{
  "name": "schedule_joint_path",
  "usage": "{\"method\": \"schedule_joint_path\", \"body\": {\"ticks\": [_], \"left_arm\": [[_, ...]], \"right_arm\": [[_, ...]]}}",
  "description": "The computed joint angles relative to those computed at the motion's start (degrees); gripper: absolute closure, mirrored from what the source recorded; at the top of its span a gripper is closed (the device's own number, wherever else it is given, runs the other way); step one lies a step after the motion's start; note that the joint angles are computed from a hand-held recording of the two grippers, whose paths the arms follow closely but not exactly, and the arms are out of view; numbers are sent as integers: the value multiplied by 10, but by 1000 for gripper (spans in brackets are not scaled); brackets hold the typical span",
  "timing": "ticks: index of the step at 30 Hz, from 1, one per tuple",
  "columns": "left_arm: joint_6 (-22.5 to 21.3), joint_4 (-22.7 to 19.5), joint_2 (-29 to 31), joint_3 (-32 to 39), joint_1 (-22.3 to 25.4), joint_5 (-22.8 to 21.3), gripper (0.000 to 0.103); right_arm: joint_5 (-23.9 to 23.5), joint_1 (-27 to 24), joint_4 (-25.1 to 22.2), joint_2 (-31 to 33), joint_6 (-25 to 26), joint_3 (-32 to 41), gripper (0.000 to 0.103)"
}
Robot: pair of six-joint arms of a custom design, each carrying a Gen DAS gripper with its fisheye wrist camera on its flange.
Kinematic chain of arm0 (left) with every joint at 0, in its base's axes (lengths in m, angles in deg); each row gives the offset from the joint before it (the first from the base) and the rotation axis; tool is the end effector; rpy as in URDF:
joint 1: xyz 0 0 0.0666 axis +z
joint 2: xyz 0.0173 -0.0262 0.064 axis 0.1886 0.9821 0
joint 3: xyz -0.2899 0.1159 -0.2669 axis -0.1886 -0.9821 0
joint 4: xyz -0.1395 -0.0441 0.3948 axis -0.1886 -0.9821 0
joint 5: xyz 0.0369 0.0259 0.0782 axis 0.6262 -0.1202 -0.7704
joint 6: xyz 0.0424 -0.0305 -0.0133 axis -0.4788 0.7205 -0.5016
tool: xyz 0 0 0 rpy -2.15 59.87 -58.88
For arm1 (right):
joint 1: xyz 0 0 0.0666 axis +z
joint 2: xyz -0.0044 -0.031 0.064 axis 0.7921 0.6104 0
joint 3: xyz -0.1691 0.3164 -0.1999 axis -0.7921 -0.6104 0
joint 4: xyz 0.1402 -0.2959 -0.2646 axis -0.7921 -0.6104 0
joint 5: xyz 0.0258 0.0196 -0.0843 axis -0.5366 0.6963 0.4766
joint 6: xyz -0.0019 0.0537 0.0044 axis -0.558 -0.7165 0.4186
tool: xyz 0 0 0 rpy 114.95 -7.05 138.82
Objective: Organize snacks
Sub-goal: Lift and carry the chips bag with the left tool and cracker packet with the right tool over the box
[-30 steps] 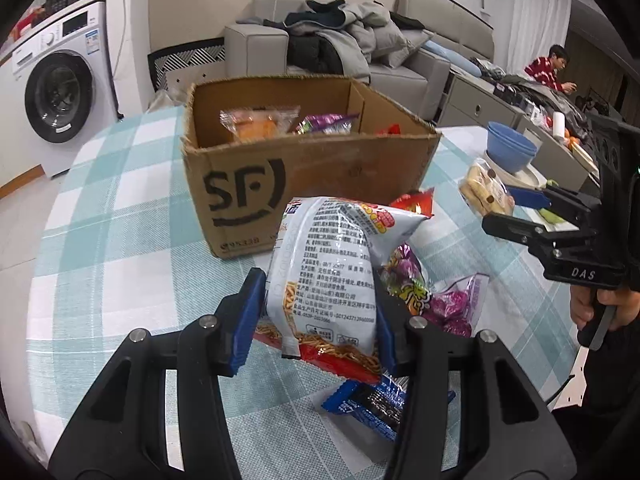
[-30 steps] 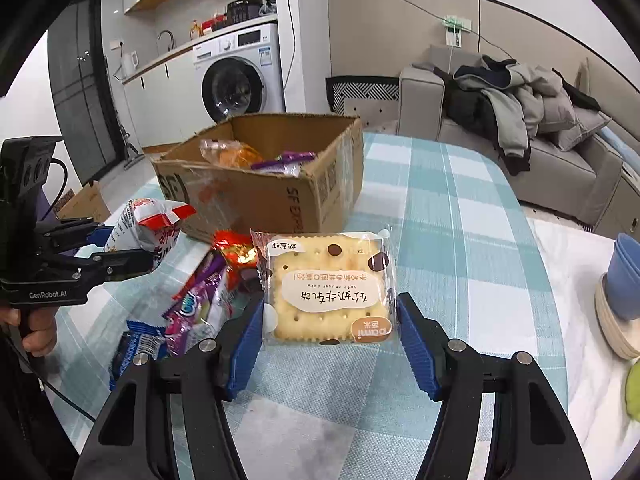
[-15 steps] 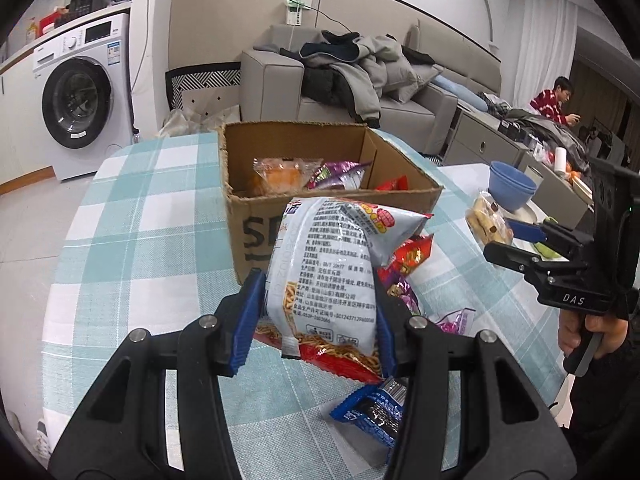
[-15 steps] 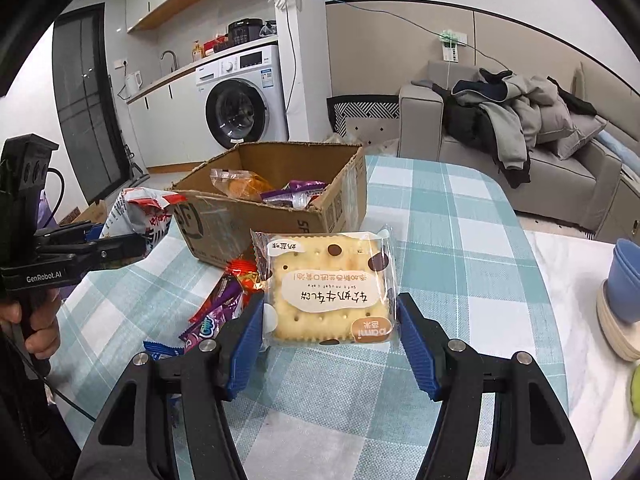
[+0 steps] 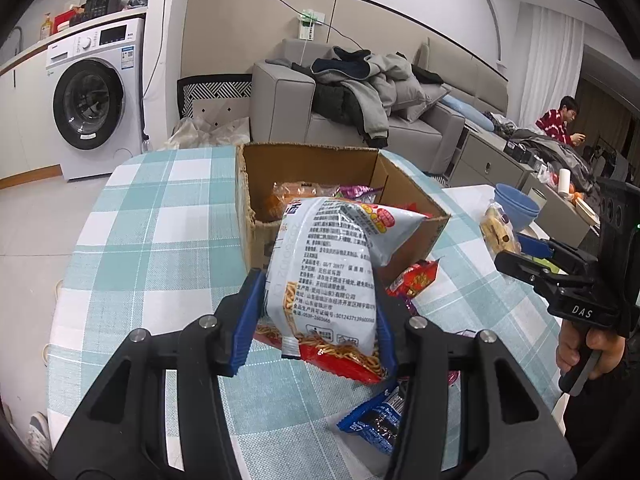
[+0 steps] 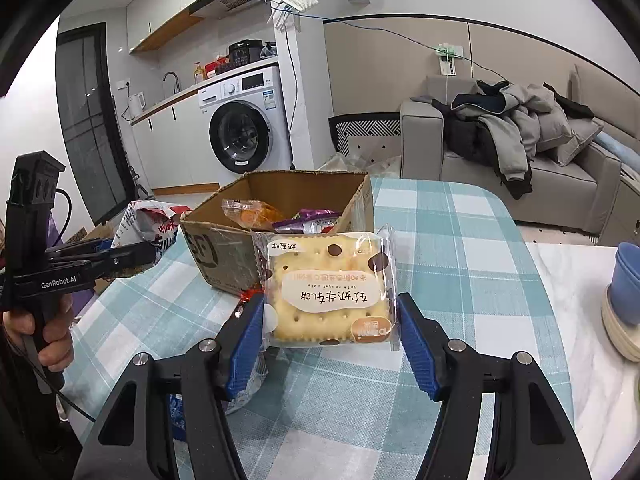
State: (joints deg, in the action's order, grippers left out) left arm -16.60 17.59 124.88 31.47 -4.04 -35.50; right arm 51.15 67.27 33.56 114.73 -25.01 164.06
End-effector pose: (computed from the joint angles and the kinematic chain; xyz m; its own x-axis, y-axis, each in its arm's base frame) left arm 0.4520 -0.1226 0.5748 -0.6183 -0.0451 -0.7846 0.1707 0.9668 -0.1902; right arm 0.4682 0.1307 0.5423 -0.5698 -0.1316 -0.8112 -0.3837 0.9155 0.1211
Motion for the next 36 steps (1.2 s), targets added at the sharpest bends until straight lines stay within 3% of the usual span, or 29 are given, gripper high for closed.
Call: {"method": "schedule_joint_path", "body": {"ticks": [12,23,36], "left_arm": [[5,-1,9,38,5,-10,56],[1,-25,52,107,10,-12,56],[-7,-33,83,142,21,-11,56]], "right_arm": [[9,12,-20,25,10,52,38],[10,13,-40,65,12,111,38],[14,19,-69,112,25,172,38]]}}
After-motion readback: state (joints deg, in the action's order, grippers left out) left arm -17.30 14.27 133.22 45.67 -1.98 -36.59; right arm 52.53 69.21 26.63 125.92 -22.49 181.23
